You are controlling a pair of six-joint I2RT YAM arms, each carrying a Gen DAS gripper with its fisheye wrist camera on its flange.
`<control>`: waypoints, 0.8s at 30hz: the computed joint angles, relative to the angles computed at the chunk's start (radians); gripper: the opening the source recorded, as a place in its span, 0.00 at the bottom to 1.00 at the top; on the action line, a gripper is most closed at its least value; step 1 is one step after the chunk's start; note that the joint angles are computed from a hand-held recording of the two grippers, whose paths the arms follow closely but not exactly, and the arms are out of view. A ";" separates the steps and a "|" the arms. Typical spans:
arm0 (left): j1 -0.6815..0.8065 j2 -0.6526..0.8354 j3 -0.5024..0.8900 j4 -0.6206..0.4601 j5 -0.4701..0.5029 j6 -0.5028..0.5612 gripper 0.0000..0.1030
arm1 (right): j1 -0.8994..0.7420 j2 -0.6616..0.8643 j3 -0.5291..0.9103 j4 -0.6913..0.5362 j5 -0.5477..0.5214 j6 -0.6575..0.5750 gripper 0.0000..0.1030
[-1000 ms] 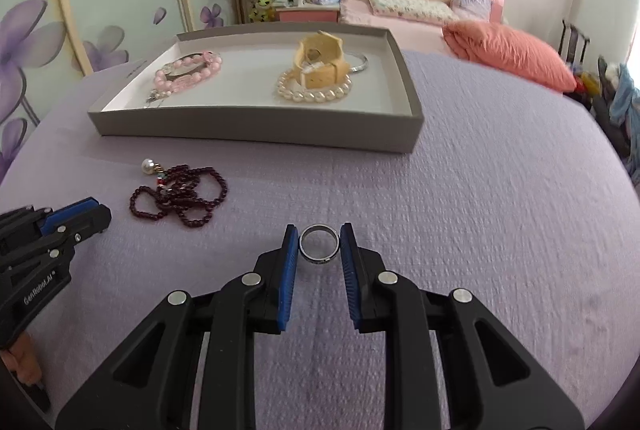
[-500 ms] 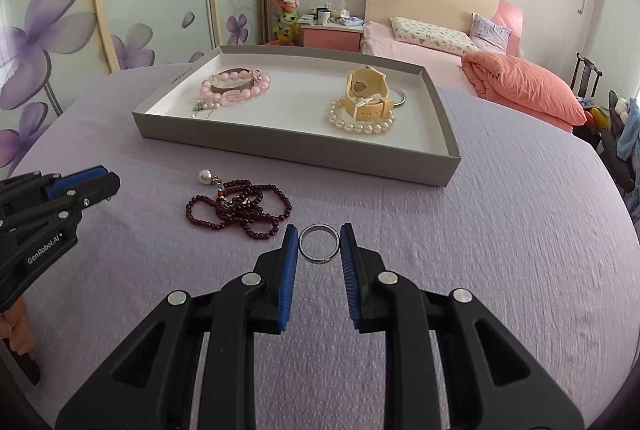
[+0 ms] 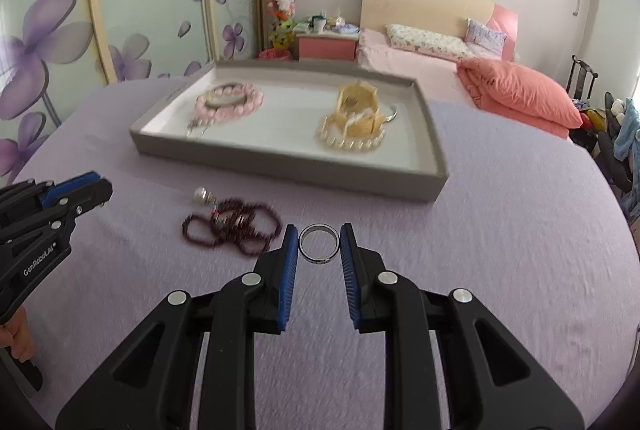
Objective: Organize jewelry
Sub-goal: 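Carry the silver ring with the right tool while the left tool carries the pearl earring to the tray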
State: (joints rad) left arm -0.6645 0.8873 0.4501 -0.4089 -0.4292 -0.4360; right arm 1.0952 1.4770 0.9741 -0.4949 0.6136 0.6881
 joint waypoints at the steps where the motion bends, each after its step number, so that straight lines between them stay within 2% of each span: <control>1: 0.027 -0.005 0.011 0.003 0.021 0.015 0.15 | -0.016 -0.012 0.008 0.005 0.010 -0.015 0.22; 5: 0.147 0.019 0.082 0.039 0.110 0.086 0.15 | -0.095 -0.040 0.041 0.054 0.023 -0.077 0.22; 10: 0.277 0.145 0.197 0.104 0.221 0.136 0.15 | -0.222 -0.003 0.088 0.159 -0.047 -0.145 0.22; 15: 0.300 0.279 0.270 0.191 0.189 0.179 0.15 | -0.286 0.113 0.156 0.218 -0.100 -0.189 0.22; 24: 0.273 0.507 0.344 0.337 0.120 0.225 0.15 | -0.342 0.301 0.268 0.237 -0.179 -0.205 0.22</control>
State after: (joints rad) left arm -0.3911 1.3945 0.7941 -0.0719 -0.3096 -0.2108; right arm 0.7533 1.7779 1.2422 -0.2574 0.4345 0.4835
